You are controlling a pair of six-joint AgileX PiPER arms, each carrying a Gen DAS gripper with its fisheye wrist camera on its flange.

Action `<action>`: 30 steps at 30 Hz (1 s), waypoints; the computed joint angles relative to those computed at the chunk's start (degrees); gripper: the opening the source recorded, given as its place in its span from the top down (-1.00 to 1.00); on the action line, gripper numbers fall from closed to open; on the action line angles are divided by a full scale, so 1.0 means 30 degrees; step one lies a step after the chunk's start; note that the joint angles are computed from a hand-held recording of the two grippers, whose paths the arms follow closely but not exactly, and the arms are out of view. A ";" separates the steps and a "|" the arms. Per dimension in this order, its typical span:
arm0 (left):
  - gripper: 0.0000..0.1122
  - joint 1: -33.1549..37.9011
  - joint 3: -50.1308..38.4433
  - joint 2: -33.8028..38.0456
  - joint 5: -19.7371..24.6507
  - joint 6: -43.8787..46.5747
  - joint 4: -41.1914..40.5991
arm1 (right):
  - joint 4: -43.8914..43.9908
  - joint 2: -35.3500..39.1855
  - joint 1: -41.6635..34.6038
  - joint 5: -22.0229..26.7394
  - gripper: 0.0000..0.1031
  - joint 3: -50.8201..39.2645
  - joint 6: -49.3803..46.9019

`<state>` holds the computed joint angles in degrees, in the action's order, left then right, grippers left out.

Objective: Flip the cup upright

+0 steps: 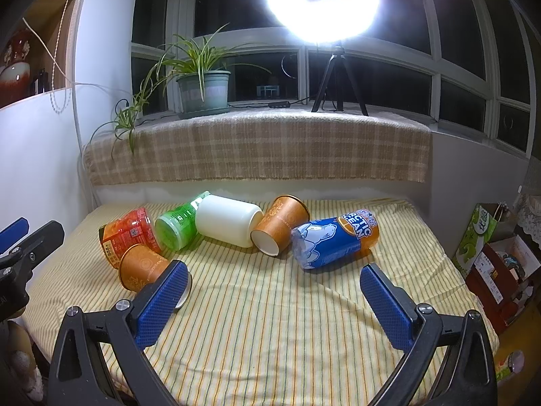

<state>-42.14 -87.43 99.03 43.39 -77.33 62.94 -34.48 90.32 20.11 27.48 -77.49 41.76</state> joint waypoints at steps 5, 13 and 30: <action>-0.84 0.0030 -0.0038 -0.0006 -0.0030 0.0091 -0.0103 | -0.0098 -0.0062 0.0046 0.0015 -0.99 0.0116 0.0130; -0.84 0.0138 0.0001 -0.0043 -0.0109 0.0199 -0.0180 | 0.0716 0.0145 -0.0159 0.0147 -0.99 -0.0252 -0.0591; -0.84 0.0101 -0.0072 0.0007 -0.0026 0.0227 -0.0187 | 0.1942 0.0162 -0.0526 0.0190 -0.99 -0.0303 -0.1370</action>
